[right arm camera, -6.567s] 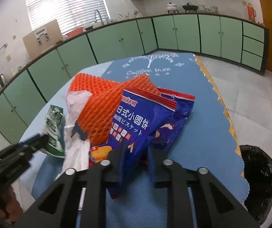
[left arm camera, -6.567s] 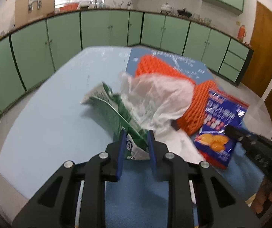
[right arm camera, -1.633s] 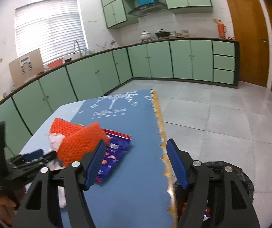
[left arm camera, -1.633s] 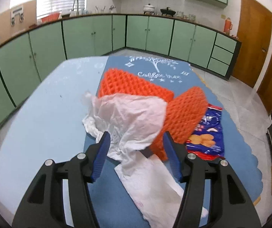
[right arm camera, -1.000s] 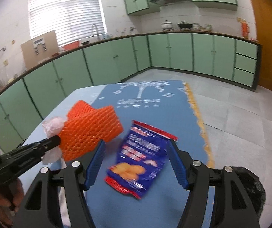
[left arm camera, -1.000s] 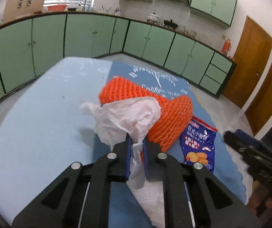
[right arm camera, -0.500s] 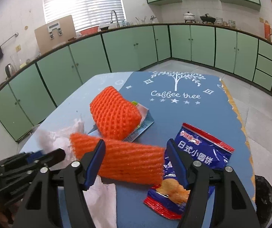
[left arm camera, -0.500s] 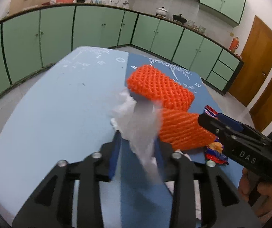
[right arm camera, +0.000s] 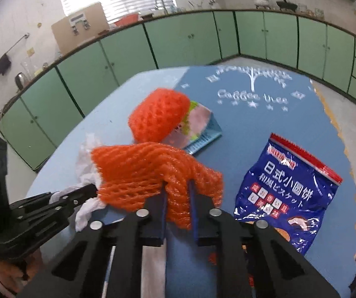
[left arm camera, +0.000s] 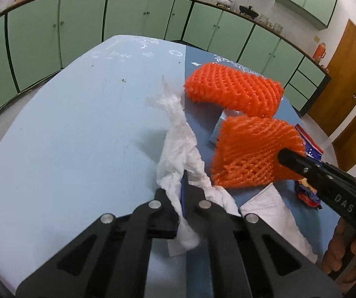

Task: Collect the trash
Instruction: 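Carry tissue and foam net over the bin and open both grippers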

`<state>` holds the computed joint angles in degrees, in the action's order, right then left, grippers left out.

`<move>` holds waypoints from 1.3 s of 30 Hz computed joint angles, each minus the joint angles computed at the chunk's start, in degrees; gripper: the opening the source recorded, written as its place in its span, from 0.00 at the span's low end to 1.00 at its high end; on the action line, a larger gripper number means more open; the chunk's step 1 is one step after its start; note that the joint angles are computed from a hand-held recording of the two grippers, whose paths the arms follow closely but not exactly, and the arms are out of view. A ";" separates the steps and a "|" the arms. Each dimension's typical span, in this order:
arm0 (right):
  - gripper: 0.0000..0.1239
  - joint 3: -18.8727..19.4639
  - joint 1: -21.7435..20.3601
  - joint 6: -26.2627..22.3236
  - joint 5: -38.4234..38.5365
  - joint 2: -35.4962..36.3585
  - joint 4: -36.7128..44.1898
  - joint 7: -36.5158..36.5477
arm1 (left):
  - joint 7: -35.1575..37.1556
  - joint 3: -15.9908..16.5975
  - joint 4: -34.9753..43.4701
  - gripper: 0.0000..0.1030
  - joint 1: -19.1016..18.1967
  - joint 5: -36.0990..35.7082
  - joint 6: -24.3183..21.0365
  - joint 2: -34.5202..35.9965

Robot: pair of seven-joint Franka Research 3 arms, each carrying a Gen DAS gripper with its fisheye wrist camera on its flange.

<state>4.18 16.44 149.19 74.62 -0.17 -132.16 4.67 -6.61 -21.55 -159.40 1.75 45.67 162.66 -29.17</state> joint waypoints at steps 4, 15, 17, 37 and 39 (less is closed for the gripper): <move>0.09 -0.81 -0.32 -1.74 4.26 -3.36 -1.69 -4.71 | -1.29 -1.52 -0.07 0.00 -0.29 0.98 -2.60 -3.45; 0.09 -5.35 -3.10 -5.08 9.04 -10.67 -4.03 -6.25 | -2.42 -4.74 4.93 0.00 -2.07 4.64 -5.78 -7.34; 0.09 -6.26 -3.97 -4.91 10.02 -11.87 -4.52 -6.51 | -3.13 -5.76 7.27 0.00 -1.50 6.50 -5.16 -5.59; 0.09 -12.74 -14.55 2.98 12.18 -13.51 -5.84 -7.45 | -11.34 -10.12 37.58 0.00 -7.98 34.64 -6.81 29.60; 0.09 -13.23 -15.63 3.82 12.41 -12.97 -5.97 -7.74 | -9.91 -9.39 41.15 0.00 -10.08 35.64 -7.30 33.62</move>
<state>-9.05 0.81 153.01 87.03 -13.14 -138.13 -3.07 -16.51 -30.94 -118.24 -8.33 81.31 155.36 4.45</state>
